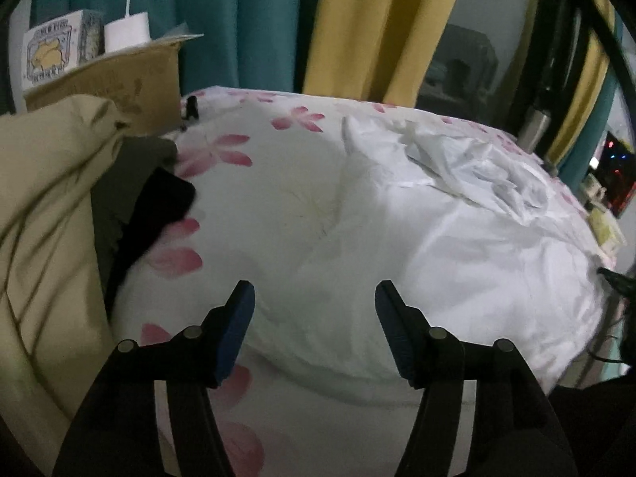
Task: Fold large clothes
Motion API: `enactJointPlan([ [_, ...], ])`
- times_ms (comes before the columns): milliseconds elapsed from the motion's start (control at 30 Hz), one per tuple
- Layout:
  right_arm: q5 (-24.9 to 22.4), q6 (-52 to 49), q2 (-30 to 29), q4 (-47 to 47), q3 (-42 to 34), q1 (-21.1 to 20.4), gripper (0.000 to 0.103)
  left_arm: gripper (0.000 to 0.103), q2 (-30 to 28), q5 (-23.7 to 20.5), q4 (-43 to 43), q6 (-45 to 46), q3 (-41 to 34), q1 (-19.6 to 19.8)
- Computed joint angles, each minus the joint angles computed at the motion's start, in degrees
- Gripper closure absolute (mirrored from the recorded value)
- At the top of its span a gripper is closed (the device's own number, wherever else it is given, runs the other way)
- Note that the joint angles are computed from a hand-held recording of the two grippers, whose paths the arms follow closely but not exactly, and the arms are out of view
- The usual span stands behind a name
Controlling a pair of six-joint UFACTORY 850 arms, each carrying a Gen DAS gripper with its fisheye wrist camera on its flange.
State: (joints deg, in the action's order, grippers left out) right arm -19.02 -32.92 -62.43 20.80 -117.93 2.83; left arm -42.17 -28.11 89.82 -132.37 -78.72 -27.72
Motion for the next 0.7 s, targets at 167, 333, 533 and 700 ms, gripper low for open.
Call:
enactJointPlan([
  [167,0.0,1.8,0.7,-0.3,1.1,-0.6,0.044,0.037,-2.7,2.5,-10.7,9.8,-2.4,1.5],
  [333,2.6,-7.3,3.0,7.8,5.9,-0.6,0.044,0.037,-3.9,-1.0,-13.5,15.7,-3.3,0.0],
  [533,-3.9,-9.3,2.6,9.0,3.7,-0.1,0.097,0.099,-3.5,0.5,-11.3,15.7,-3.2,-0.7],
  [700,-9.0,-12.9,1.8,12.2,1.7,0.3,0.098,0.099,-2.3,2.3,-3.6,8.3,-2.3,-1.1],
])
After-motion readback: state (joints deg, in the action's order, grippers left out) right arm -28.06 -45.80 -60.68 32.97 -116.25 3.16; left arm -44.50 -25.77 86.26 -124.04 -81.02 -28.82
